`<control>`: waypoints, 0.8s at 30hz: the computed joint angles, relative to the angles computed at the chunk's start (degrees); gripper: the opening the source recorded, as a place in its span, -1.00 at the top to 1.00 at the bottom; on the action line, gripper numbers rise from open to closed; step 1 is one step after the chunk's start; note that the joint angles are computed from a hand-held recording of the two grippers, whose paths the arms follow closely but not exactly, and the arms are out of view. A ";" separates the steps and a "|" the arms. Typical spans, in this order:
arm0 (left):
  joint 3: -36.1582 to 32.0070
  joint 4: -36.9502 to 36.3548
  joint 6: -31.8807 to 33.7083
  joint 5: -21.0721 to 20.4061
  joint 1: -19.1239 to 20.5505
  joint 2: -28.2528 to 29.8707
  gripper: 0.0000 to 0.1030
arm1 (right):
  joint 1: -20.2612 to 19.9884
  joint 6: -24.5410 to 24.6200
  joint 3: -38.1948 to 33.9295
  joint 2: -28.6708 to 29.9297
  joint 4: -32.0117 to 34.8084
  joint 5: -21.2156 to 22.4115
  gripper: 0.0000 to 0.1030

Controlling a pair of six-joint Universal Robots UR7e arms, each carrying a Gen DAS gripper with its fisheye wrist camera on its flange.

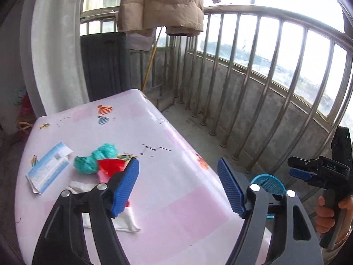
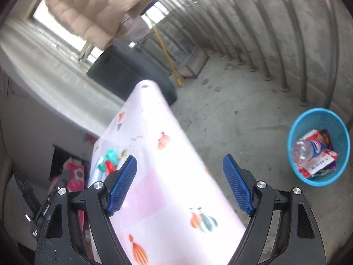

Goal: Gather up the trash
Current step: 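Bring both tools back to the table toward the teal bag, then grasp the teal plastic bag with the left tool while the right tool grasps the red wrapper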

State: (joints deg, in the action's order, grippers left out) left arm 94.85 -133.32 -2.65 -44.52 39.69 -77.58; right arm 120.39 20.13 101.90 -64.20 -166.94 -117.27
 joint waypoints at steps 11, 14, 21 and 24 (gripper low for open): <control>-9.05 -3.97 6.86 7.59 14.12 -2.71 -0.42 | 3.02 -12.08 -32.85 25.64 18.89 7.54 -0.49; -13.80 -3.62 7.19 6.60 18.23 -0.20 -0.42 | 3.31 -14.64 -42.23 32.55 23.10 8.22 -0.41; -24.44 5.71 2.06 6.00 24.53 7.04 -0.12 | 3.29 -17.89 -65.49 47.24 35.47 7.11 -0.32; -27.55 10.50 -0.29 5.12 26.24 9.28 -0.07 | 3.39 -18.99 -72.20 51.39 39.80 6.41 -0.32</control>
State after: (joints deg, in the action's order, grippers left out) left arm 67.29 -122.82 -2.94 -39.40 65.93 -68.31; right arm 123.78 1.14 29.70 -12.81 -127.14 -110.87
